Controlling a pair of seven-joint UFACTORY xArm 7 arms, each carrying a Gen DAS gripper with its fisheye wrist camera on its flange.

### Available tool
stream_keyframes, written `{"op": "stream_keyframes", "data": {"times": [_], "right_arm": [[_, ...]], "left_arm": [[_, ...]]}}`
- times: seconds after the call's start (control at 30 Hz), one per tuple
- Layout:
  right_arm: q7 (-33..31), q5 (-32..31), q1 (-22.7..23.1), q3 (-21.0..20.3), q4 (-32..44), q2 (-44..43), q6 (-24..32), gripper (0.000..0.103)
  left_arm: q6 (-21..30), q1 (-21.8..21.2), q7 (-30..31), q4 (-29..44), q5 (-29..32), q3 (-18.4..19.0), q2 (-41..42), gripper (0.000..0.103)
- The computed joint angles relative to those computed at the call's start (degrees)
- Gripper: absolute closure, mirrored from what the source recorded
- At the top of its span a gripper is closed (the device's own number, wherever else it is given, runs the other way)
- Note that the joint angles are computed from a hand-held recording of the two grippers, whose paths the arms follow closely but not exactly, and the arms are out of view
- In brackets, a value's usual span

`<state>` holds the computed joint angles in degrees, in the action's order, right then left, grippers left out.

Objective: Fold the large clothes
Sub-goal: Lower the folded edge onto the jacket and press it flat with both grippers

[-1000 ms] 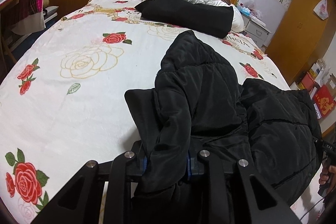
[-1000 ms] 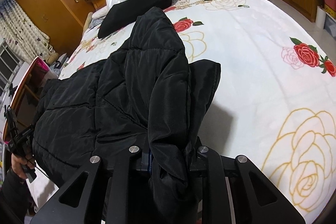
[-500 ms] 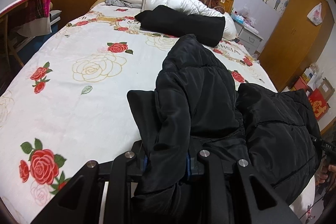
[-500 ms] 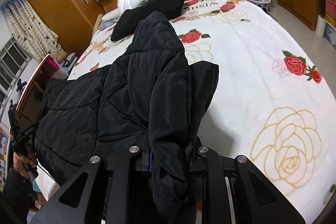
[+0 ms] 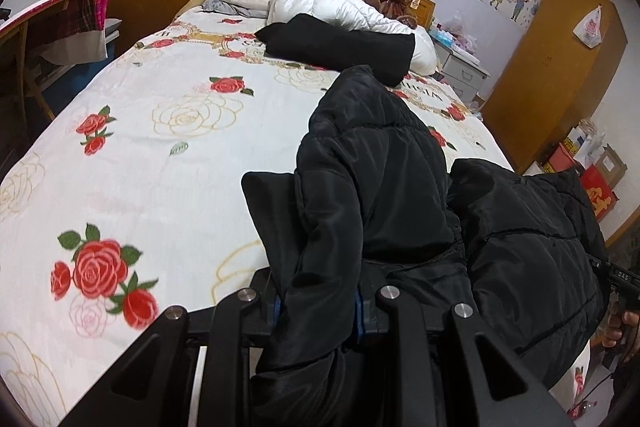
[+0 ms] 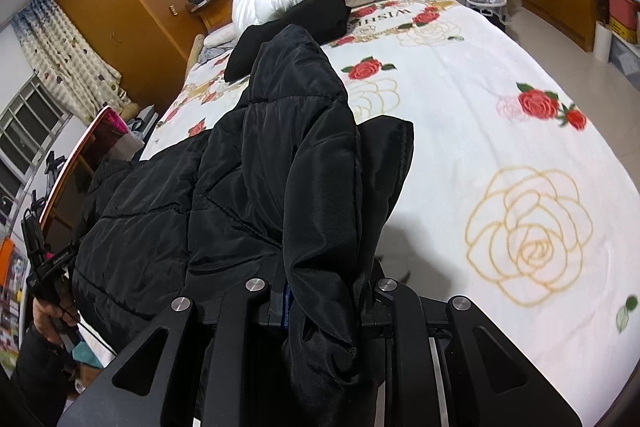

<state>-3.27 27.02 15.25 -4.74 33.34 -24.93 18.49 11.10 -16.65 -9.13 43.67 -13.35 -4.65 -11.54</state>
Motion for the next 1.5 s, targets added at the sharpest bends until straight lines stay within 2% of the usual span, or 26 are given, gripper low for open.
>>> {"op": "stream_keyframes", "data": {"times": [0.23,0.37,0.43,0.5,0.67,0.7,0.73,0.77,0.83,0.9,0.97,1.1,1.17,1.27,1.37,1.4,1.5], "right_arm": [[0.13,1.08,0.51,-0.87,-4.71,-2.13,0.48,0.082],[-0.95,2.75,1.28,-1.84,-6.02,0.31,-0.33,0.081],[-1.63,4.07,1.75,-2.23,-6.30,1.02,-0.99,0.080],[-2.47,4.97,2.06,-2.54,-6.12,1.97,-1.23,0.076],[-0.37,3.49,-0.89,-0.71,-6.14,2.89,-0.24,0.049],[0.28,3.38,-1.33,-0.56,-6.21,2.50,0.06,0.048],[1.07,2.70,-2.00,-0.14,-6.32,1.87,0.55,0.046],[1.99,1.88,-2.61,0.42,-6.47,1.24,0.90,0.046],[4.33,-1.19,-4.55,1.84,-6.49,-0.82,2.40,0.045],[7.23,-5.25,-6.78,3.97,-6.77,-3.53,2.63,0.045],[10.07,-8.96,-8.63,5.70,-7.78,-6.45,1.32,0.045],[13.12,-12.73,-7.79,6.55,-8.10,-8.09,-2.28,0.045],[14.31,-15.06,-7.45,7.83,-6.68,-5.74,-3.98,0.045],[14.41,-16.61,-5.55,7.54,-3.99,0.21,-5.35,0.045],[15.43,-19.57,-6.64,8.40,-1.68,6.48,-4.96,0.049],[15.63,-20.05,-6.80,8.29,-1.53,7.63,-4.72,0.049],[15.51,-18.86,-6.22,6.92,-2.26,9.44,-5.64,0.049]], "left_arm": [[-1.46,-2.10,-0.20,-6.26,-1.64,-0.01,-1.81,0.077],[-3.05,-0.96,-3.40,-8.53,0.85,-1.69,-0.23,0.077],[-4.53,-3.02,-2.16,-9.83,-1.93,0.14,-0.04,0.076],[-5.58,-3.42,-1.89,-10.92,-2.41,0.52,0.27,0.074],[-6.51,-4.63,-1.90,-12.29,-4.88,1.73,0.79,0.062],[-6.12,-3.33,-3.39,-12.42,-3.53,0.67,0.32,0.057],[-5.25,-0.91,-6.02,-12.56,-0.60,-1.27,-0.49,0.055],[-4.71,-0.24,-6.95,-12.86,0.69,-1.67,-1.38,0.054],[-3.84,-0.24,-7.17,-13.36,1.67,-1.18,-3.24,0.054],[-3.47,1.56,-8.99,-14.36,4.53,-2.42,-5.97,0.054],[-2.98,5.65,-12.95,-15.19,9.34,-6.03,-9.28,0.055],[-3.69,5.68,-15.31,-13.46,12.26,-6.37,-10.17,0.055],[-4.02,7.17,-16.94,-11.12,15.28,-8.79,-8.21,0.055],[-3.91,9.46,-20.21,-7.51,20.78,-12.18,-3.53,0.055],[-2.31,14.65,-28.30,-4.26,31.14,-16.96,1.56,0.055],[-1.99,14.77,-29.91,-3.76,32.72,-17.01,2.88,0.055],[-3.83,12.65,-30.93,-4.25,32.41,-14.42,4.51,0.055]]}}
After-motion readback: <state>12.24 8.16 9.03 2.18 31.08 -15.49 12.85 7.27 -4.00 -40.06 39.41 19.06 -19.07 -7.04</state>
